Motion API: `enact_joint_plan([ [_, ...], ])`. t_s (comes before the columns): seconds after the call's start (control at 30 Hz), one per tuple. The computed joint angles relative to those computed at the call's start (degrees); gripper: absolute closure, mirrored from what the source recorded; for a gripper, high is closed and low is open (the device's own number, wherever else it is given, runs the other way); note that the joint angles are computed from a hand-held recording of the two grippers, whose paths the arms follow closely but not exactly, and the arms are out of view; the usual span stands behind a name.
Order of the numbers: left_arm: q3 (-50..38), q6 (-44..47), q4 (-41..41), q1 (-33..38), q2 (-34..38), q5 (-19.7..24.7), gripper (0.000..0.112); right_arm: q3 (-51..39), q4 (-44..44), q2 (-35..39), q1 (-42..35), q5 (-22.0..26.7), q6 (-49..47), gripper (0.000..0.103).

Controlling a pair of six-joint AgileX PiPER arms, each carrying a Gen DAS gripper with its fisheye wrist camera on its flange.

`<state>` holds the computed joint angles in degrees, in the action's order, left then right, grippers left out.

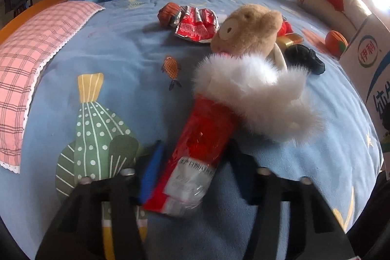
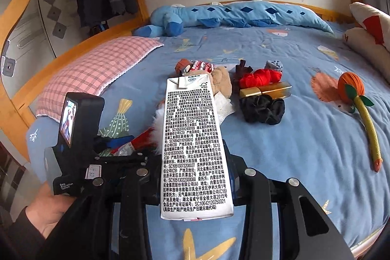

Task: Collect trash
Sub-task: 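Grasp the red wrapper with the left tool while the right tool grasps the white milk carton, then carry both items to the yellow bucket and open both tools to drop them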

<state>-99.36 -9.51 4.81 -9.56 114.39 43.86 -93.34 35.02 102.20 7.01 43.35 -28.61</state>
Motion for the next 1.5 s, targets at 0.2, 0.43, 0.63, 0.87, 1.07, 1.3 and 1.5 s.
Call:
enact_joint_plan([
  [0.2,3.7,1.2,-5.2,1.5,-2.9,-1.2,0.079,0.4,-0.8,-0.3,0.8,-0.1,-0.5,0.067],
  [0.43,14.9,-2.5,-4.8,1.2,-12.8,-6.5,0.079,2.3,2.9,-1.0,0.3,1.6,-2.9,0.067],
  [0.63,22.9,-3.8,-5.1,-0.6,-25.0,-10.2,0.079,4.1,6.3,-2.3,-0.1,2.7,-4.7,0.067],
  [0.87,23.4,-7.8,-0.9,-7.6,-30.1,-9.6,0.079,10.2,13.5,-8.7,-4.8,5.6,-10.6,0.067],
  [1.07,21.9,-11.9,2.0,-16.7,-29.1,-10.1,0.079,17.8,16.6,-17.6,-14.9,9.0,-16.7,0.067],
  [1.3,12.4,-7.5,-4.2,-26.9,-20.4,-10.6,0.079,25.8,18.3,-26.3,-36.2,15.3,-25.0,0.067],
  [1.5,-4.6,-0.2,-10.3,-36.3,-6.6,-5.9,0.079,30.3,18.0,-29.0,-57.3,20.8,-31.6,0.067],
])
